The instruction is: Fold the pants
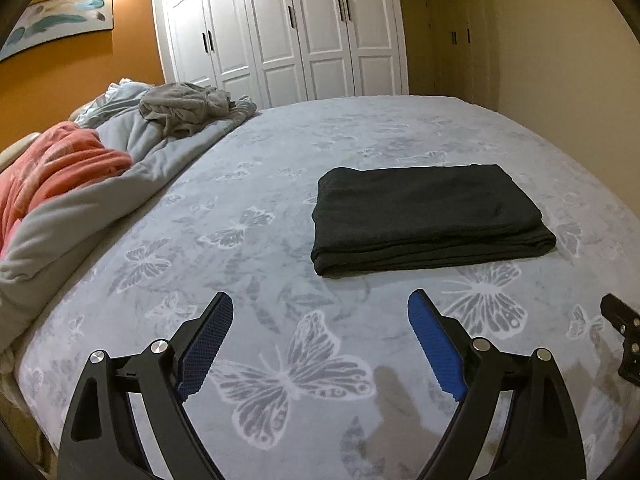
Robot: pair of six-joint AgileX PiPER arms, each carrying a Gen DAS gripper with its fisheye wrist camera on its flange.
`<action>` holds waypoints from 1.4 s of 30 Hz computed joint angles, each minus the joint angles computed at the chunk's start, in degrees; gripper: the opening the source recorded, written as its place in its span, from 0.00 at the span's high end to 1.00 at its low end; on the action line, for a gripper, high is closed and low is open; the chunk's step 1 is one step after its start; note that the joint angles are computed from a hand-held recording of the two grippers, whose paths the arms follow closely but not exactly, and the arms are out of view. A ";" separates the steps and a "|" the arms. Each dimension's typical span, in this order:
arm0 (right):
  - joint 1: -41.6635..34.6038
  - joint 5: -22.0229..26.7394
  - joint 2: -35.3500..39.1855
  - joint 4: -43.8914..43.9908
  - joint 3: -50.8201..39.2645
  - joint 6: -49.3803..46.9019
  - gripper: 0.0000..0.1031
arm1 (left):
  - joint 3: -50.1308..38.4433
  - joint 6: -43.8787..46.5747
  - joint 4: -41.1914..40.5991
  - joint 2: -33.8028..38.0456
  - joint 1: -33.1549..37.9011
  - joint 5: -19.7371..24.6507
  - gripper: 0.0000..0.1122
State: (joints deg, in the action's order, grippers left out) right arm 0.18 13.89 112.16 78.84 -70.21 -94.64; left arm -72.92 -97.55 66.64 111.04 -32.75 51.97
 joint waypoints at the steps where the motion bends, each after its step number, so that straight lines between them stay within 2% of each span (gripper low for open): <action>1: -0.06 0.07 0.47 -2.14 -0.47 2.19 0.13 | -0.04 -0.25 0.02 0.11 0.16 -0.59 0.23; 6: -0.67 0.11 2.02 -6.64 -2.03 8.31 0.13 | -0.13 -2.53 1.29 0.27 0.33 -2.13 0.23; 7: -0.75 0.41 2.32 -8.82 -2.62 10.72 0.13 | -0.49 -2.37 1.80 0.61 -0.06 -1.38 0.23; 11: -0.90 0.77 2.63 -8.30 -3.14 10.98 0.11 | -1.12 -1.26 2.10 0.87 -0.79 -0.42 0.23; 22: -0.19 -0.47 0.96 6.06 0.50 -4.01 0.10 | -1.36 -1.20 1.87 1.14 -1.73 1.23 0.23; 27: 0.10 -0.36 0.43 7.97 1.00 -5.60 0.10 | -0.79 -1.57 1.02 0.61 -1.30 -0.38 0.23; 36: 0.60 -0.52 -0.43 15.49 2.33 -12.50 0.09 | -1.87 -0.74 0.09 1.82 -1.78 0.76 0.23; 42: 0.63 -0.49 -0.32 14.73 2.19 -11.87 0.09 | -1.77 -0.55 -0.51 1.81 -1.48 -0.79 0.22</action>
